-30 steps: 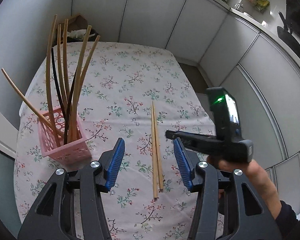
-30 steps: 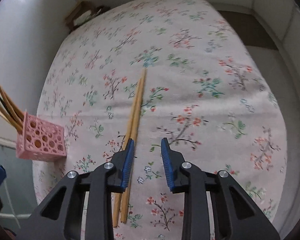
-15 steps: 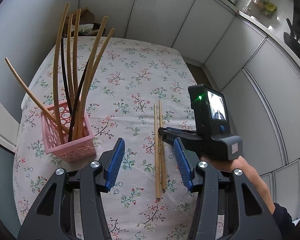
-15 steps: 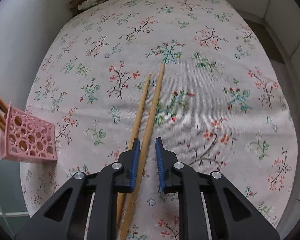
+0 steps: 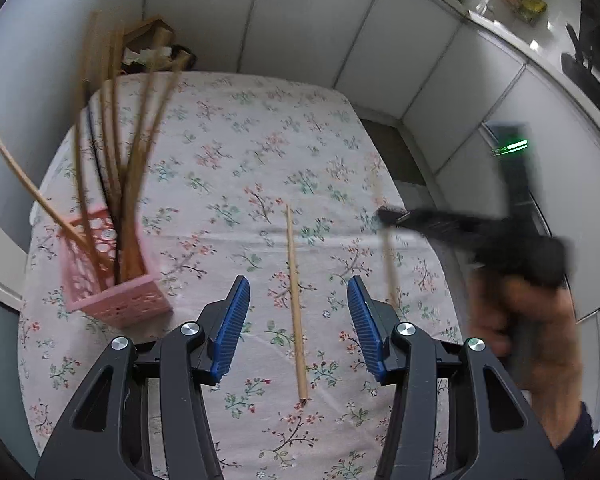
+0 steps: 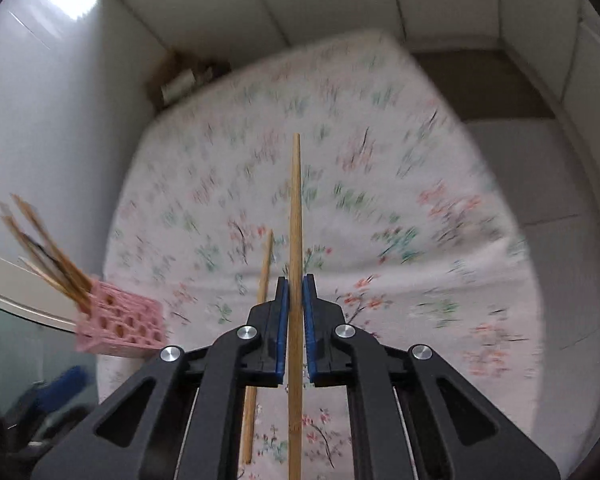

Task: Organize utensils
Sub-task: 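Close the right gripper on a wooden chopstick while the left gripper grasps the last one, then lift both wooden chopsticks upright and drop them into the pink holder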

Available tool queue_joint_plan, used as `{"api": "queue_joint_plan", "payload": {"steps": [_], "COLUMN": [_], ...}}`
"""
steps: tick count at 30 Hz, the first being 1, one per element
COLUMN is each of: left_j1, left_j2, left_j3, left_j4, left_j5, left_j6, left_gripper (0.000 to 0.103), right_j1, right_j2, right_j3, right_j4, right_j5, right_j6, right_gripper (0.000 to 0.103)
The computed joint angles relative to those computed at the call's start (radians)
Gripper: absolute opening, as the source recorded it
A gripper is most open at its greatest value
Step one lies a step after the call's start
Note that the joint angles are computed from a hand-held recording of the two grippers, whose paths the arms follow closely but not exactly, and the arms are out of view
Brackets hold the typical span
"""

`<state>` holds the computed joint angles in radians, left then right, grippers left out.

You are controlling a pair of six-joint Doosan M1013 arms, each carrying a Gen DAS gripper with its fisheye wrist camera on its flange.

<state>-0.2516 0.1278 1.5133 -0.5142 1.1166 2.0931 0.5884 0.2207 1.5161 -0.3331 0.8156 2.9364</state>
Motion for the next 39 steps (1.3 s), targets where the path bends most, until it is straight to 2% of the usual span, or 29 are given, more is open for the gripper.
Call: {"api": "queue_joint_plan", "payload": {"steps": [2,6,10,12,16,22,23,25,27,29,33,36,39], "left_j1": [-0.023,-0.083,-0.129,-0.139,-0.149,-0.164,-0.166,-0.172,-0.169,-0.163,-0.128,-0.086,-0.053], "left_j2": [0.009,0.047,0.109,0.134,0.175,0.196,0.197,0.195,0.191,0.172,0.105,0.051,0.018], "left_j3": [0.0,-0.013,-0.044,-0.055,-0.073,-0.075,-0.073,-0.069,-0.065,-0.049,-0.021,-0.003,0.004], "left_j4": [0.034,0.119,0.207,0.233,0.287,0.336,0.337,0.347,0.338,0.321,0.171,0.025,-0.097], "left_j5": [-0.002,0.0,0.014,0.019,0.032,-0.016,-0.025,-0.042,-0.046,-0.068,-0.122,-0.161,-0.168], "left_j6": [-0.004,-0.025,-0.062,-0.075,-0.108,-0.119,-0.113,-0.1,-0.111,-0.117,-0.023,0.084,0.193], "left_gripper": [0.049,0.049,0.049,0.048,0.03,0.028,0.024,0.007,0.006,0.006,0.006,0.006,0.006], "right_j1": [0.026,0.055,0.054,0.058,0.061,0.067,0.068,0.068,0.069,0.081,0.112,0.12,0.126], "right_j2": [-0.028,-0.065,-0.066,-0.068,-0.072,-0.086,-0.086,-0.083,-0.08,-0.087,-0.107,-0.11,-0.095], "right_j3": [0.006,0.023,0.019,0.024,0.029,0.042,0.042,0.039,0.038,0.05,0.069,0.07,0.052], "right_j4": [-0.093,-0.201,-0.199,-0.203,-0.21,-0.283,-0.287,-0.286,-0.292,-0.378,-0.593,-0.644,-0.631], "right_j5": [0.019,0.003,0.003,0.004,-0.005,-0.005,-0.005,-0.001,0.005,-0.005,-0.005,-0.004,0.021], "right_j6": [0.041,0.101,0.113,0.131,0.132,0.208,0.211,0.208,0.21,0.269,0.414,0.445,0.4], "right_gripper": [0.007,0.007,0.007,0.007,0.007,0.007,0.008,0.008,0.008,0.008,0.008,0.008,0.008]}}
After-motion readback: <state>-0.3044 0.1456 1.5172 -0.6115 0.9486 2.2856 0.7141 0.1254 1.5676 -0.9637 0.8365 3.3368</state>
